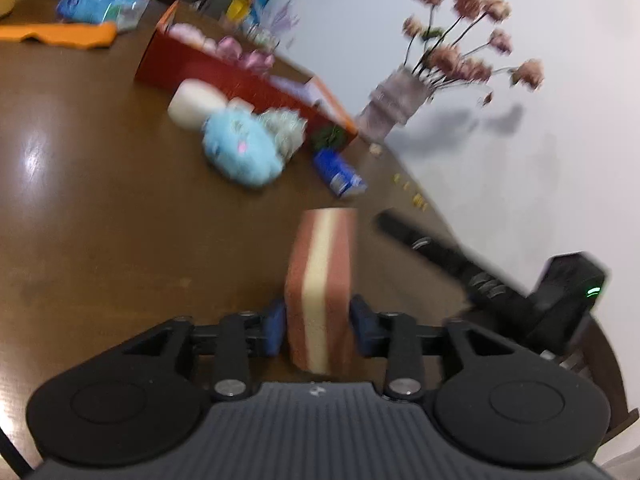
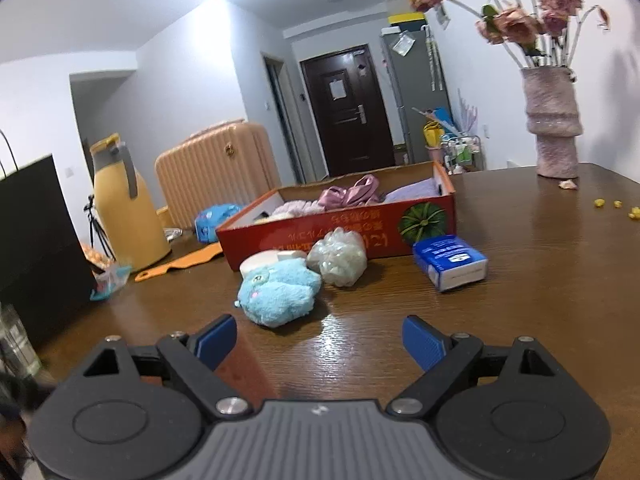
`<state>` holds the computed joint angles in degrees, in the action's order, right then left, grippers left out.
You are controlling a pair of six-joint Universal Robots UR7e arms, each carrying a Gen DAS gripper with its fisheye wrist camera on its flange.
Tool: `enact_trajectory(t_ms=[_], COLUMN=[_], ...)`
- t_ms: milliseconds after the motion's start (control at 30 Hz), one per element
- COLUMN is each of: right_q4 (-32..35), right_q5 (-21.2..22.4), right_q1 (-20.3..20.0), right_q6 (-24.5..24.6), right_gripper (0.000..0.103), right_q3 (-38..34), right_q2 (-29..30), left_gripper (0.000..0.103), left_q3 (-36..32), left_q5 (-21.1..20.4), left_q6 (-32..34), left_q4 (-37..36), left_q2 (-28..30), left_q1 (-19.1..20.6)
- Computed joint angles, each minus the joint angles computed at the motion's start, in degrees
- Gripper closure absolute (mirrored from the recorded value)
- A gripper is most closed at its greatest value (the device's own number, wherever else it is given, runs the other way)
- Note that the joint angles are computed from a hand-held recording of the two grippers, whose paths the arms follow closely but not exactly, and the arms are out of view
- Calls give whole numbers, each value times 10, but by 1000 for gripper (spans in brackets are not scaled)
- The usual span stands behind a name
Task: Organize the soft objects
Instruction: 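Grasp the pink sponge block with both tools and lift it, then carry the held sponge block with both tools into the box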
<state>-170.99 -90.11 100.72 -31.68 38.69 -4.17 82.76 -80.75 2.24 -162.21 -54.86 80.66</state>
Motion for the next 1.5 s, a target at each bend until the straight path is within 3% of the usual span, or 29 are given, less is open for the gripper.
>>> enact_trajectory(t_ms=[33, 133, 167, 233, 433, 567, 600, 633, 733, 833, 1000, 1133, 1300, 1367, 1500], right_q4=[-5, -15, -14, 6, 116, 136, 130, 124, 86, 81, 52, 38, 68, 102, 136], right_q5=[4, 7, 3, 7, 38, 23, 23, 25, 0, 4, 15, 31, 29, 38, 58], right_q1=[-1, -1, -1, -1, -6, -7, -8, -9, -7, -11, -15, -19, -22, -25, -31], right_q6=[2, -5, -9, -12, 7, 19, 23, 28, 43, 59, 63, 83, 98, 102, 117], right_gripper=[13, 14, 14, 14, 40, 58, 59, 59, 60, 61, 61, 61, 61, 65, 67], right_q3=[15, 55, 63, 66, 34, 30, 40, 54, 95, 151, 211, 209, 166, 148, 122], right_q2=[-9, -30, -34, -37, -30, -25, -30, -37, -56, -93, -126, -124, -103, -97, -87], left_gripper=[46, 45, 45, 45, 45, 49, 53, 63, 70, 71, 64, 55, 55, 69, 72], left_q3=[6, 13, 16, 26, 84, 101, 98, 91, 88, 95, 94, 88, 73, 63, 44], left_q5=[30, 153, 173, 153, 47, 42, 45, 46, 40, 84, 81, 75, 74, 77, 67], left_q6=[2, 7, 2, -14, -5, 5, -9, -24, -60, -77, -65, -57, -47, -45, -57], left_q4=[-21, -80, -95, -89, -62, -41, -31, -15, -27, -73, -93, -88, -75, -63, -47], left_q2=[0, 8, 7, -7, -42, -37, -32, -27, -26, -28, -33, -28, -11, -4, 3], left_q1=[-4, -21, -24, -22, -30, -37, -35, -33, -25, -29, -30, -33, -35, -34, -26])
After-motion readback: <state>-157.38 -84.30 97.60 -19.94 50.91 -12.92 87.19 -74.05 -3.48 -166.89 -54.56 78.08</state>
